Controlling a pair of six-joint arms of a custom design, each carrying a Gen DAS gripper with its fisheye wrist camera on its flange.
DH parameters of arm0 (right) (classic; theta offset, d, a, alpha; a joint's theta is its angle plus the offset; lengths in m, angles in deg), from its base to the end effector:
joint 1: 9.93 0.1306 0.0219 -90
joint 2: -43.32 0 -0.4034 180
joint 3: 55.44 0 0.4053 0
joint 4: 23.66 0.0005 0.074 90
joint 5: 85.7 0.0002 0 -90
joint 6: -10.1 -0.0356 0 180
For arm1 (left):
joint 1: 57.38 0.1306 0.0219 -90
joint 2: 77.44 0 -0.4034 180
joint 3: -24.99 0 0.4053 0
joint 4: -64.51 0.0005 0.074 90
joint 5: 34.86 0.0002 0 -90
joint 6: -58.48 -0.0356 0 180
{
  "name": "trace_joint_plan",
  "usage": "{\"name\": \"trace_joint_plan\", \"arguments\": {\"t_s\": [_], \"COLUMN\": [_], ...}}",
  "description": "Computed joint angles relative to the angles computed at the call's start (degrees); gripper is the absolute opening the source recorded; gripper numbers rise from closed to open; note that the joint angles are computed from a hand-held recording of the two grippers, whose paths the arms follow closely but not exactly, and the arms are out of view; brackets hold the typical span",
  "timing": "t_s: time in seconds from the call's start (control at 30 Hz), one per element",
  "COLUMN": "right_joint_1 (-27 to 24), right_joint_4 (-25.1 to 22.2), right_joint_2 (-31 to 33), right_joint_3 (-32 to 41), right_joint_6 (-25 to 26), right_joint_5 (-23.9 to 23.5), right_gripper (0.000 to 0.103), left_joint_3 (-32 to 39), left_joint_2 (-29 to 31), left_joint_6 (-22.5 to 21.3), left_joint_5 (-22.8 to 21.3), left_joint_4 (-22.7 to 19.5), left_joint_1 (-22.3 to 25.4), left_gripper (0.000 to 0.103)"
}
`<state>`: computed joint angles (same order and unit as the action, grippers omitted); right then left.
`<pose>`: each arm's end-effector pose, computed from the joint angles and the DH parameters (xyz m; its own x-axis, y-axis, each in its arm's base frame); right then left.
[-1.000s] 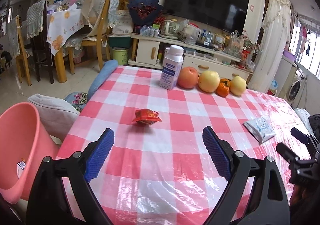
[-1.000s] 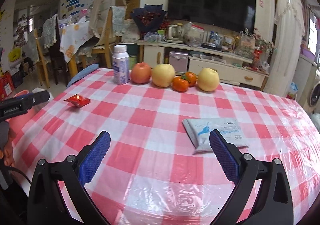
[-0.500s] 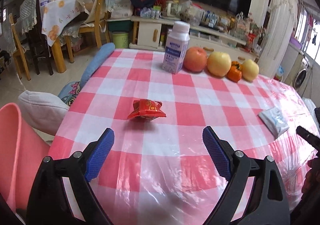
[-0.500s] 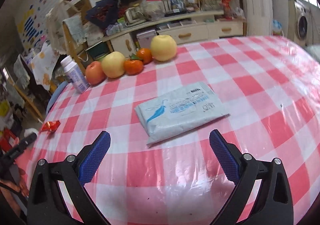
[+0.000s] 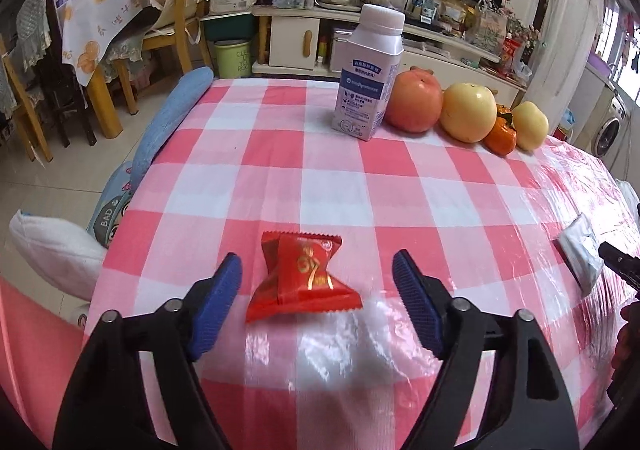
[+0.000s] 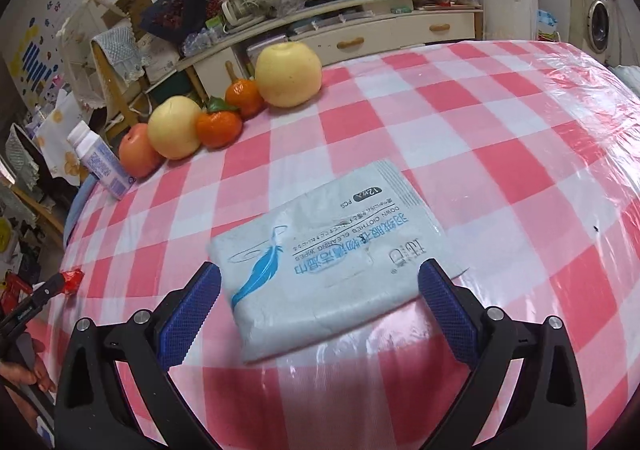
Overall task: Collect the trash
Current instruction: 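Reach to the red candy pack and close the left tool on it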
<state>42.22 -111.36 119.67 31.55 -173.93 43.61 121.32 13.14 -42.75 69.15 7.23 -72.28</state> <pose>0.2315 0.2603 0.4984 -0.4806 0.6394 -0.6002 0.6334 0.7264 0.2668 0.4776 -0.1365 0.4895 -0.6652 0.3725 -0.6471 0.5348 0.8425 -0.0648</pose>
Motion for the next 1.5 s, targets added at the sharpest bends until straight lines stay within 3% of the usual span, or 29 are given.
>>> {"name": "trace_joint_plan", "arguments": {"t_s": [0.13, 0.27, 0.37, 0.53, 0.67, 0.8, 0.9, 1.0, 1.03, 1.2, 1.3, 1.5], "right_joint_1": [-2.1, -4.0, -4.7, -4.4, -3.3, -2.6, -0.9, 0.2, 0.3, -1.3, -2.0, -3.2], "right_joint_4": [1.9, 3.3, 9.0, 13.8, 20.2, 21.9, 14.2, 7.0, 5.7, 7.2, 6.7, 3.1], "right_joint_2": [2.1, 5.4, 5.5, 5.9, 4.8, 1.7, -0.6, -2.3, -2.5, -1.1, 1.7, 6.9], "right_joint_3": [1.1, 3.4, 3.0, 3.1, 2.2, 0.3, 0.3, -0.2, -0.3, -0.9, 1.0, 4.8], "right_joint_6": [8.0, 19.7, 28.2, 34.9, 40.5, 36.4, 24.0, 11.0, 8.7, 9.8, 11.5, 16.5], "right_joint_5": [-0.9, -2.4, -4.5, -7.7, -12.6, -13.0, -6.1, -3.6, -4.0, -7.9, -7.4, -6.0], "right_gripper": [0.098, 0.099, 0.099, 0.099, 0.099, 0.099, 0.099, 0.099, 0.099, 0.099, 0.099, 0.099], "left_joint_3": [0.7, 0.3, -0.3, -1.2, -1.3, -1.6, -2.0, -2.2, -2.0, 0.1, 1.5, 3.1], "left_joint_2": [1.0, 1.2, 0.9, 0.4, 0.0, -0.9, -1.9, -2.5, -2.4, 0.1, 2.1, 4.3], "left_joint_6": [-1.4, -3.1, -3.7, -5.2, -5.9, -6.3, -4.5, -3.6, -3.7, -6.4, -7.5, -4.7], "left_joint_5": [-0.6, -1.0, -0.5, 0.5, 4.5, 5.5, 4.7, 3.2, 2.4, 1.2, -0.4, 0.9], "left_joint_4": [-0.4, -0.6, -0.9, -1.6, -3.6, -4.2, -2.3, -0.5, 0.1, -1.3, -3.2, -3.6], "left_joint_1": [-0.8, -1.6, -2.0, -3.2, -4.3, -5.3, -5.7, -5.9, -6.0, -6.1, -6.1, -5.6], "left_gripper": [0.066, 0.065, 0.061, 0.059, 0.058, 0.058, 0.058, 0.065, 0.067, 0.075, 0.078, 0.078]}}
